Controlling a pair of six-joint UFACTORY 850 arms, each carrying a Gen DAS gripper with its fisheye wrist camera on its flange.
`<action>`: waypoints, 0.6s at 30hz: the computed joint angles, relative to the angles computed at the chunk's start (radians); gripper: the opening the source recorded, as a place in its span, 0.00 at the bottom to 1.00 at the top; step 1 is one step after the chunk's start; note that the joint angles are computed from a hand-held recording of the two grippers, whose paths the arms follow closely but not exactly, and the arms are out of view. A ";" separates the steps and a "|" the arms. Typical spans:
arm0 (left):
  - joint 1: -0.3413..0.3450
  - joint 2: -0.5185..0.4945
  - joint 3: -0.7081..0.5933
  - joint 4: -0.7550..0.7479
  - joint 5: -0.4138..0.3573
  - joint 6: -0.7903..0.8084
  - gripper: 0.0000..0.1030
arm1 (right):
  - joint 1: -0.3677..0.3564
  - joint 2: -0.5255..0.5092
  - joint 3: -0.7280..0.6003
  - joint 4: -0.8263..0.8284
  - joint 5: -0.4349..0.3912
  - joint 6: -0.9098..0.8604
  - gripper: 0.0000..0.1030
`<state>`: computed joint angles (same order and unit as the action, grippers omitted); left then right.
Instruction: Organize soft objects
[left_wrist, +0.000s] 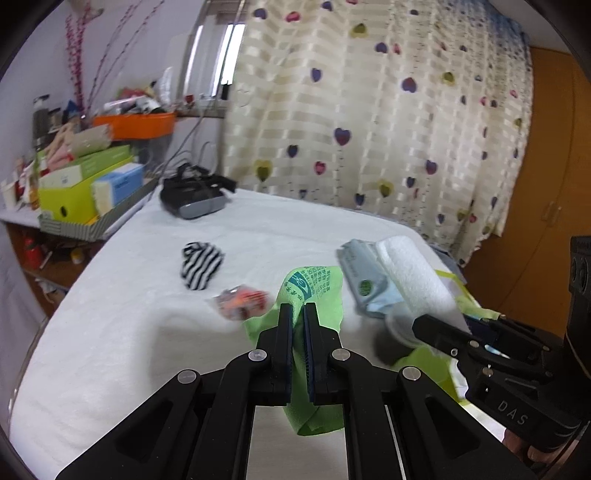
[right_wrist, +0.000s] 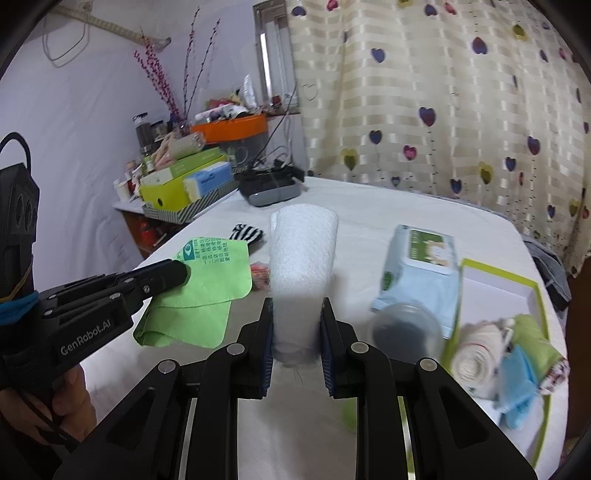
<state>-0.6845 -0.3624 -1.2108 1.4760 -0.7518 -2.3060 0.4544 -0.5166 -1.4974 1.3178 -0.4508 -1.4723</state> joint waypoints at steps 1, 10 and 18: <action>-0.004 -0.006 -0.011 0.008 -0.001 0.005 0.05 | -0.005 0.006 0.008 0.009 0.001 -0.009 0.21; -0.031 -0.059 -0.104 0.038 0.033 0.055 0.05 | -0.058 0.063 0.078 0.106 0.024 -0.091 0.21; -0.050 -0.106 -0.173 0.038 0.072 0.093 0.05 | -0.095 0.100 0.121 0.165 0.032 -0.142 0.21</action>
